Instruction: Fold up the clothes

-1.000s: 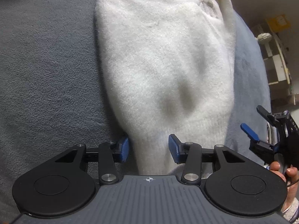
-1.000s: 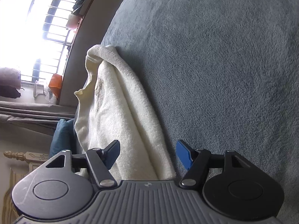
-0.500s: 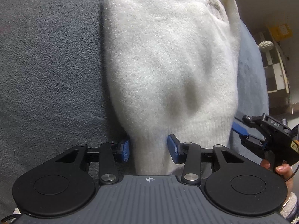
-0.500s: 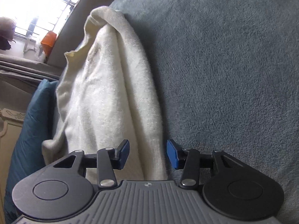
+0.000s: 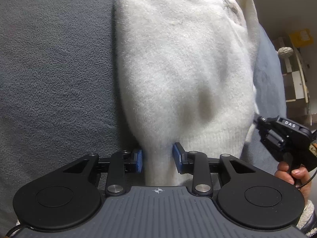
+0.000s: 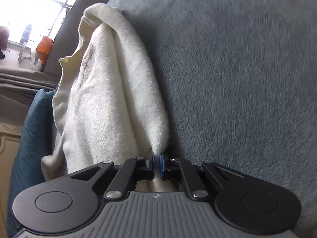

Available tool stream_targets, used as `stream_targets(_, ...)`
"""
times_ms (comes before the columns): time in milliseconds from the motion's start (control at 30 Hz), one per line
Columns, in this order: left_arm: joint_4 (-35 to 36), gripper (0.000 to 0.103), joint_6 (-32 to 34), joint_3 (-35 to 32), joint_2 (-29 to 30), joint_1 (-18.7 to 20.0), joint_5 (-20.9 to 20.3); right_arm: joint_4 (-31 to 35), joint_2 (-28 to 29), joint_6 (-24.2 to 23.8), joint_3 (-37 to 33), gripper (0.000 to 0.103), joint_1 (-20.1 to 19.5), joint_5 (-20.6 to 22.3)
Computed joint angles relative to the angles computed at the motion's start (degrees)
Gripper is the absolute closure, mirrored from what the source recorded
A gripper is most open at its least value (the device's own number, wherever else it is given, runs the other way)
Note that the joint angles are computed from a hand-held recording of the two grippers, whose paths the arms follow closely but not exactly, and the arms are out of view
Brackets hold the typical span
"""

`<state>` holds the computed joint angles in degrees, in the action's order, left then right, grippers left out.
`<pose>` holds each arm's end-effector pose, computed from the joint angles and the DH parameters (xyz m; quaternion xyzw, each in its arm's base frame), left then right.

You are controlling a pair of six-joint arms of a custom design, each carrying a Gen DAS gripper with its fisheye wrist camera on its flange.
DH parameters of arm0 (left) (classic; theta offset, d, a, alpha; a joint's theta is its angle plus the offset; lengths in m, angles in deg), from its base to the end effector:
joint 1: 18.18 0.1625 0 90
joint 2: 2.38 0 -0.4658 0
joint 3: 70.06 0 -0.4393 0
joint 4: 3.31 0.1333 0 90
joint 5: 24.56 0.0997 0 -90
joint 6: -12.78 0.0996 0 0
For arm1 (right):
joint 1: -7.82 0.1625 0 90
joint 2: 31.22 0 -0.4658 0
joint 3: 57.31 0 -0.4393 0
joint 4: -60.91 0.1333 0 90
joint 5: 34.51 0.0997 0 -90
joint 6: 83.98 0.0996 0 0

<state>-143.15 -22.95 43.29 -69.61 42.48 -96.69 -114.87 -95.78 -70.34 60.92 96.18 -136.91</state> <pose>-0.1465 -0.5950 0.1872 -0.0601 0.9855 -0.1105 0.1136 0.0948 -0.5995 0.1998 -0.1566 -0.9429 0.2843 0.0745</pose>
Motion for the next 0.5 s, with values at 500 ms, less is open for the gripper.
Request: stream_targets(500,0.7,0.072,1.5,-1.7,-1.4,3.3,-5.2,-1.7,9.5,-26.4,-33.4,0.098,4.5,-13.6)
